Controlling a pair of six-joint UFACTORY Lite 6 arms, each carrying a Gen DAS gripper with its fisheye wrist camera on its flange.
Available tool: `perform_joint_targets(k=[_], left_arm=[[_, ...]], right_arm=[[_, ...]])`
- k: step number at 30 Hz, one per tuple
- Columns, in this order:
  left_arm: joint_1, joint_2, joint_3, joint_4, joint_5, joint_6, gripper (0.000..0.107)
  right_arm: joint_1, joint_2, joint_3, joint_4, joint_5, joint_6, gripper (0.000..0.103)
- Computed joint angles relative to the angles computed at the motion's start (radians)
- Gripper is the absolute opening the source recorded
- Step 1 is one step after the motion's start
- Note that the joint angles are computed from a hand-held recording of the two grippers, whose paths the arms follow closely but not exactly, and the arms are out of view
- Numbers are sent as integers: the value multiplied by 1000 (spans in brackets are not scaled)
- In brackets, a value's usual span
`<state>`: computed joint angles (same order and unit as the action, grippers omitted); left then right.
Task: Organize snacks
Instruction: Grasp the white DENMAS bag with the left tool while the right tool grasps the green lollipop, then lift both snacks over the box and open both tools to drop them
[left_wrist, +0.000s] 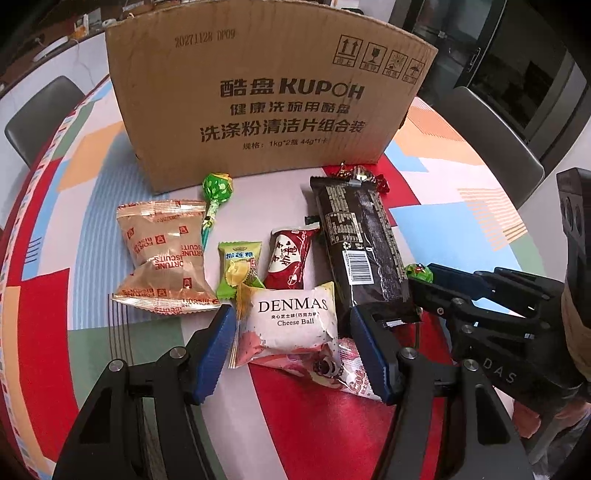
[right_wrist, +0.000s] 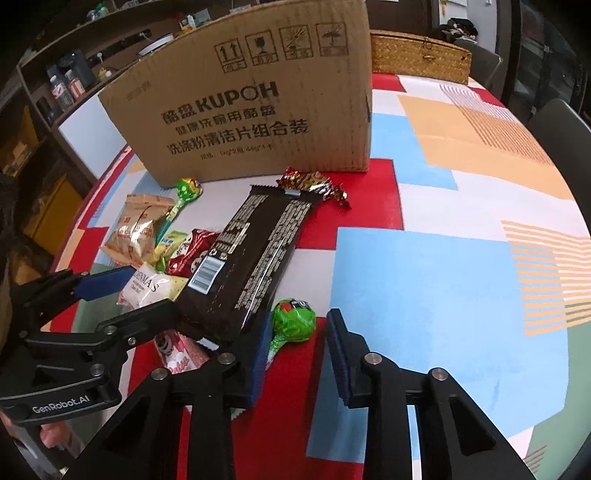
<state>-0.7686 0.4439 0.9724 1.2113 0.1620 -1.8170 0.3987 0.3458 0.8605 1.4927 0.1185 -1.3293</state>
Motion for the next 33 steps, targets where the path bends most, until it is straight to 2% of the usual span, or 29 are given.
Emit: perform_joint_targets(k=[2,9,15,21,27,33], left_arm=[[4,13,6,-34,-17,29,56],[-2,10,-5,49,-22,-64,47],[-41,-25,-17,92,34,-123,45],[-63,-98,-40,82,78,-119,45],[-86,-181,-68,74,132,-109,45],[-111,-261,-77,62,200,-82,45]], right_arm=[[5,3,0,26,-5,-24,27],[14,-5,-12,125,-16,-115,26],[9,-45,-46,118,0,-100,26],[29,-147,-95,140,-31,-122,26],[47,-240,-117,-3,-49,23,26],[56,-314,-118,-268,-55,285,26]])
